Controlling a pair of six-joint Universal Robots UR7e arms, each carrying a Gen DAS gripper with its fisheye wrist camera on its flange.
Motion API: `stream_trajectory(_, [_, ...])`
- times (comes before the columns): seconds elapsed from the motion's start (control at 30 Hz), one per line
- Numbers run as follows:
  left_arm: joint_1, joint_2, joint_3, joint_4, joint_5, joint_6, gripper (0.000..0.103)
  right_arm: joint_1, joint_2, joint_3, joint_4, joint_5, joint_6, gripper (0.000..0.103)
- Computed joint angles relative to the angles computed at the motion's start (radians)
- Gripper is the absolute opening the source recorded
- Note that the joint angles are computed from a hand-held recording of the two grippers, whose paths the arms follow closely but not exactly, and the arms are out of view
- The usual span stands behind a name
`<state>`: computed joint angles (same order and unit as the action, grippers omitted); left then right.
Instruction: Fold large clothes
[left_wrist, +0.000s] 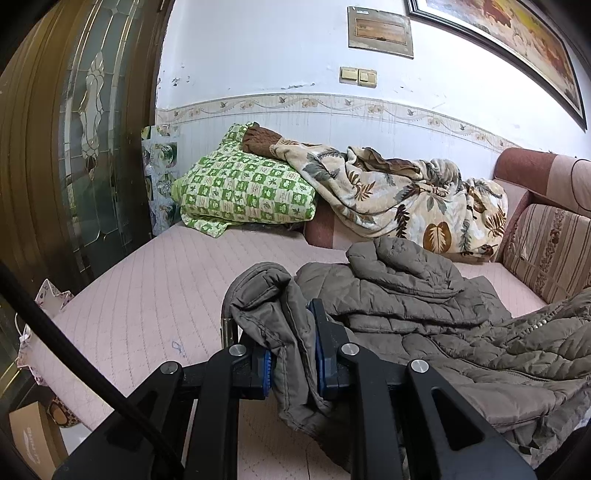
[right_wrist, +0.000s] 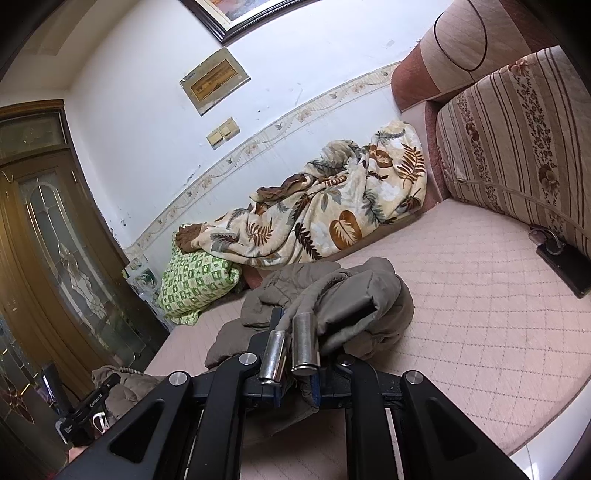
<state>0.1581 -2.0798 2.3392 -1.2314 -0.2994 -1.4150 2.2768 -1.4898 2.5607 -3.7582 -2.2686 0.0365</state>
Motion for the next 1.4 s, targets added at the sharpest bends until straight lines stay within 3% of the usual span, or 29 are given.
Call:
stream_trajectory(0.27, [0.045,0.029,0.002,-0.155,0.028,0.125,0.017,-0.020,0.001,-0.022,0.006,0.030,0.002,0.012])
stream_trajectory(0.6, [0.172,0.165,0.007,-0.721,0.064,0.550,0.017,-0.067,0.020,-0.105,0.033,0.095,-0.008,0.012])
stream_trajectory(1.07, [0.316,0.386,-0.063,-1.304,0.013,0.988,0.018,-0.120,0.072,-0.230,0.098,0.146,-0.076,0.012])
stream_trajectory(1.4, [0.422,0.549,-0.185,-1.533,-0.058,1.179,0.018,-0.194,0.130,-0.326,0.117,0.206,-0.088,0.012])
